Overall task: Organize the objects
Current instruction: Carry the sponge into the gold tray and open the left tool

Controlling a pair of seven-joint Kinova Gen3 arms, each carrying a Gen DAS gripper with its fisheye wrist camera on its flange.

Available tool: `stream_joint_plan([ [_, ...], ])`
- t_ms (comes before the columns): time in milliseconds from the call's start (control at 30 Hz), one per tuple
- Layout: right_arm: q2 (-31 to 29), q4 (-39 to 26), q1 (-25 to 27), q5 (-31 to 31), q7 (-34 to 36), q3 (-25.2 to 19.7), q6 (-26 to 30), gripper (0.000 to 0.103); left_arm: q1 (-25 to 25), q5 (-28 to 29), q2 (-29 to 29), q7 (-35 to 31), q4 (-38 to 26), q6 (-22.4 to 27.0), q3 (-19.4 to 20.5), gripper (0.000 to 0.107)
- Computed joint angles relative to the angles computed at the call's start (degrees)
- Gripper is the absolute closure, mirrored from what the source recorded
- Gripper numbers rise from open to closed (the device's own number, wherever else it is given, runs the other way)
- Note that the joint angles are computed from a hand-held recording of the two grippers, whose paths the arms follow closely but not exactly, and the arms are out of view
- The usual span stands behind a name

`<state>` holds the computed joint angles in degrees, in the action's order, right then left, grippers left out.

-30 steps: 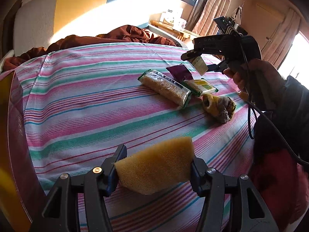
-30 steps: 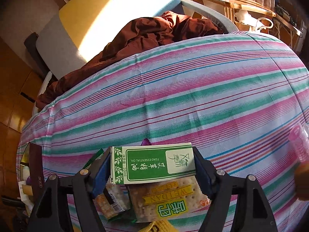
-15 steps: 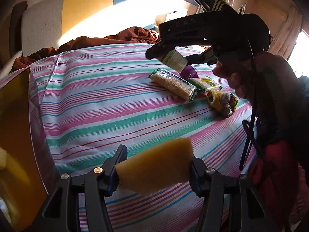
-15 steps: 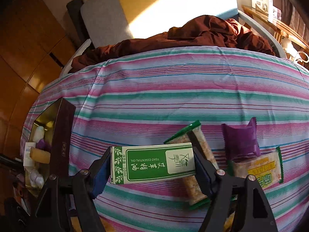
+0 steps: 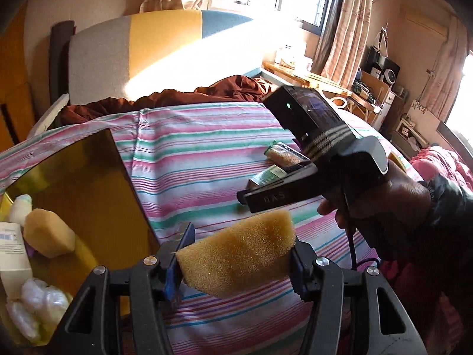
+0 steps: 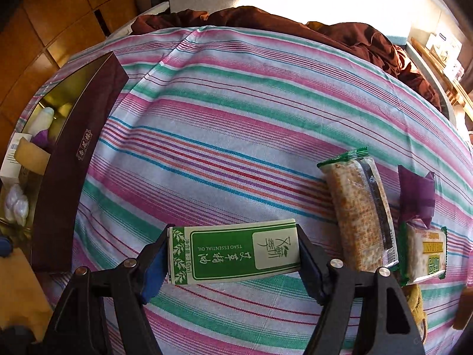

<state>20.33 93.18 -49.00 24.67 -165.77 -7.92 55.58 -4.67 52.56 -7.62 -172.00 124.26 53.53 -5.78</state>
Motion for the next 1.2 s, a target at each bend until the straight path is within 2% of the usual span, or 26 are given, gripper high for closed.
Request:
stream_joint_plan([
  [267,0.8,-0.9,-1.3,1.5,-0.7,0.1,2.0,0.028,-2.4,0.4,-1.6,1.2,-2.3,-1.0,-3.0,0.048],
  [633,3.3,-4.4,-4.4,4.5,-1.8,0.4,8.3,0.028,-9.0,1.6,2.6,2.3,-5.9,-1.1,-5.7,0.048],
  [900,6.1,-8.3,-6.1,6.8,1.2,1.1,13.3,0.027,-13.7,1.1,7.4,6.8,-10.8,-5.3,-4.5,0.048],
  [1200,7.8,-10.8,-7.2,7.8,3.6,1.8,15.7,0.027,-15.5,-2.2,12.7,13.8,-17.1,-5.1,-0.7,0.048],
])
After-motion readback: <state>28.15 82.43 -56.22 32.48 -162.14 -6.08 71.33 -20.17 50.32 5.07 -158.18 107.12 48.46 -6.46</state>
